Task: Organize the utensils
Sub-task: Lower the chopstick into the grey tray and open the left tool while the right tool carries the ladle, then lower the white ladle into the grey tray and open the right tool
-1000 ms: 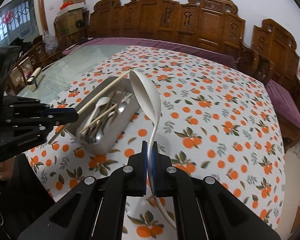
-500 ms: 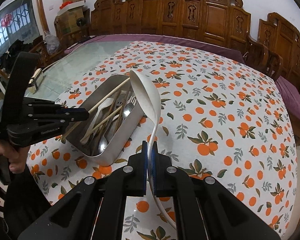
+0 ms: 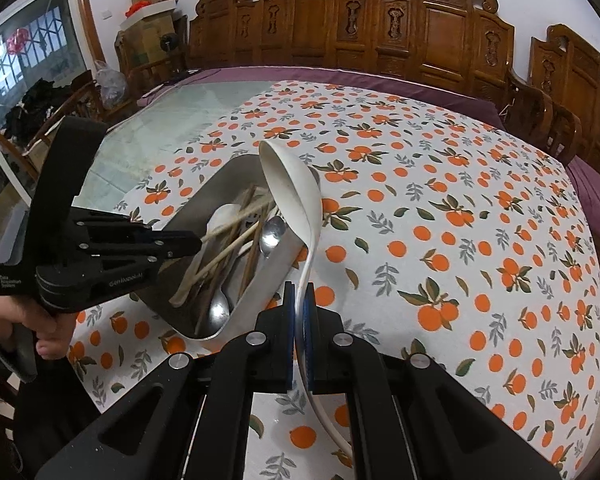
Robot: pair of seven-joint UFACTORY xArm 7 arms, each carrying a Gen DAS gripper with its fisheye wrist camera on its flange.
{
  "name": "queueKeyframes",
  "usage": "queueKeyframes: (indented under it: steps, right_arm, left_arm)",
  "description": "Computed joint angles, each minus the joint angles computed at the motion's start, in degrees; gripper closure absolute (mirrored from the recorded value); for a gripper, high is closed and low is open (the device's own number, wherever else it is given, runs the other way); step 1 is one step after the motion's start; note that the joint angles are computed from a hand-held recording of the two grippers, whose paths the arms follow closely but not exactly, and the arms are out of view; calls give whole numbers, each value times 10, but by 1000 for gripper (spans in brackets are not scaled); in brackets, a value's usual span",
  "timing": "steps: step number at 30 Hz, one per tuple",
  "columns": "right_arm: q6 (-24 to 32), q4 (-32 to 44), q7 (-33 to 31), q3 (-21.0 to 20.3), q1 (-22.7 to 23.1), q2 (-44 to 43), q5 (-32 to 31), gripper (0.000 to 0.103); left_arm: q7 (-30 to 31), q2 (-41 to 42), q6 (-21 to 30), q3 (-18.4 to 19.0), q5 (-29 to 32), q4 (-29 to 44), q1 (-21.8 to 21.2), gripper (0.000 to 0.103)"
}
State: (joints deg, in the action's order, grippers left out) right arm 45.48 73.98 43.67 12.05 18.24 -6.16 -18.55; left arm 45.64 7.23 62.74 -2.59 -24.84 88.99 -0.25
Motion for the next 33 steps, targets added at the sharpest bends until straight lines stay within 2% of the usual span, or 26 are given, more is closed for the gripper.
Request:
queueKeyframes:
  steps: [14,33]
  right_arm:
    - [-23,77,11,-12,19,79,0,98]
    - [-33,205,18,-54,57,211,38,98]
  left_arm:
    - [25,0,25,14,-47,38,33,95]
    - [47,10,27,21,-65,84,71,95]
